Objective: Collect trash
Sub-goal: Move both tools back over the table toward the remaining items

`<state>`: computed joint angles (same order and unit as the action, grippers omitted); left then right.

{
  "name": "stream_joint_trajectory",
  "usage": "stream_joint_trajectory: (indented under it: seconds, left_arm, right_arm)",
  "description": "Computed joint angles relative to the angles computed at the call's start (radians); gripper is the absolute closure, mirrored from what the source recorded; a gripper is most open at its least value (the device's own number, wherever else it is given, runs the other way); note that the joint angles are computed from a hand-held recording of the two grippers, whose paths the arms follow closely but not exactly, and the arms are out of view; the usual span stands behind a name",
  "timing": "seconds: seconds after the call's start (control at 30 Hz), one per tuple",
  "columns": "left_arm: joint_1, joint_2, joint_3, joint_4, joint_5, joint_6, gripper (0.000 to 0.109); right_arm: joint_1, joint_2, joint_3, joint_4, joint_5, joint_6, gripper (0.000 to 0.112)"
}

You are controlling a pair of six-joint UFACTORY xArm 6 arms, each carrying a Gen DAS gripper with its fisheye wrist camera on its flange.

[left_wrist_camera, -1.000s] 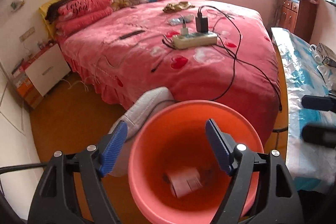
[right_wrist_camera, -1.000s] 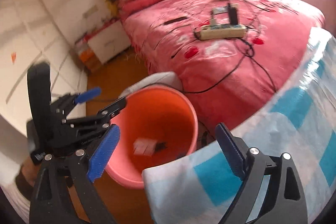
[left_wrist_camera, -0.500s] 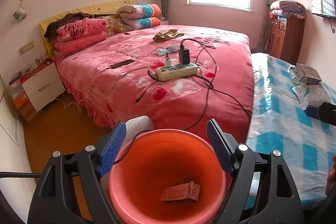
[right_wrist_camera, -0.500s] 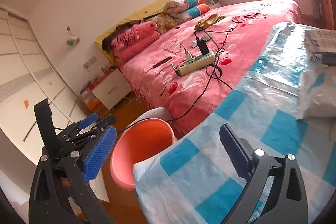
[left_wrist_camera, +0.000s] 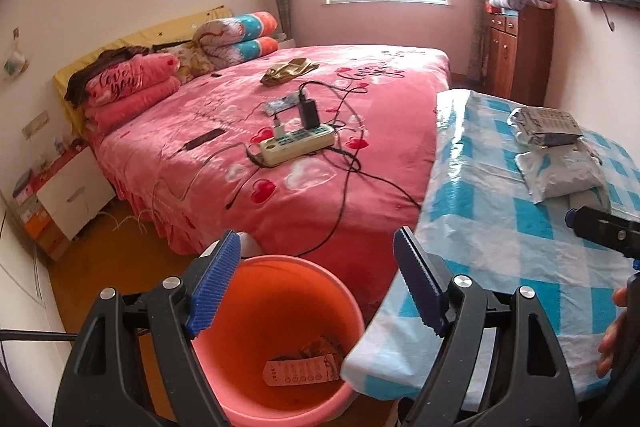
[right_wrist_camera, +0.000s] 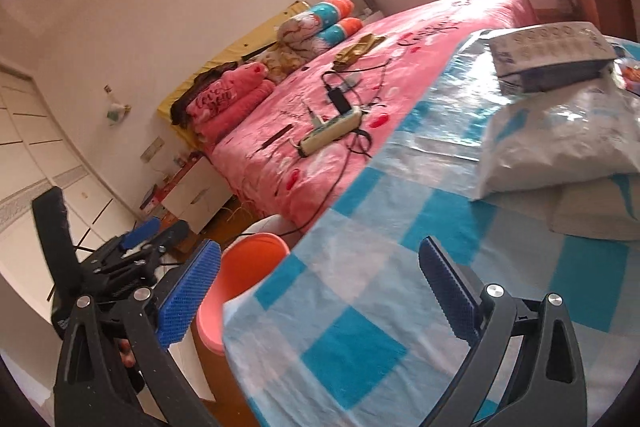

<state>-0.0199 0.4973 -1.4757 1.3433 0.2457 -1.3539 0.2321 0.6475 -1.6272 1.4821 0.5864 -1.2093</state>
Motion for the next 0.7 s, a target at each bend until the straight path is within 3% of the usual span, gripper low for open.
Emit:
stream_joint_trajectory:
  seconds: [0.4, 0.7]
  left_arm:
    - [-0.095, 0.019, -0.07, -0.102, -0.003, 0.191, 0.029]
    - [-0.163, 0.089, -0.193, -0.294, 0.006, 0.391, 0.029]
  right_arm:
    - [-0.075, -0.031, 0.046, 0.025, 0.02, -0.005, 0.014]
    - [-0.138, -0.021, 0.032, -0.005, -0.034, 0.076, 0.014]
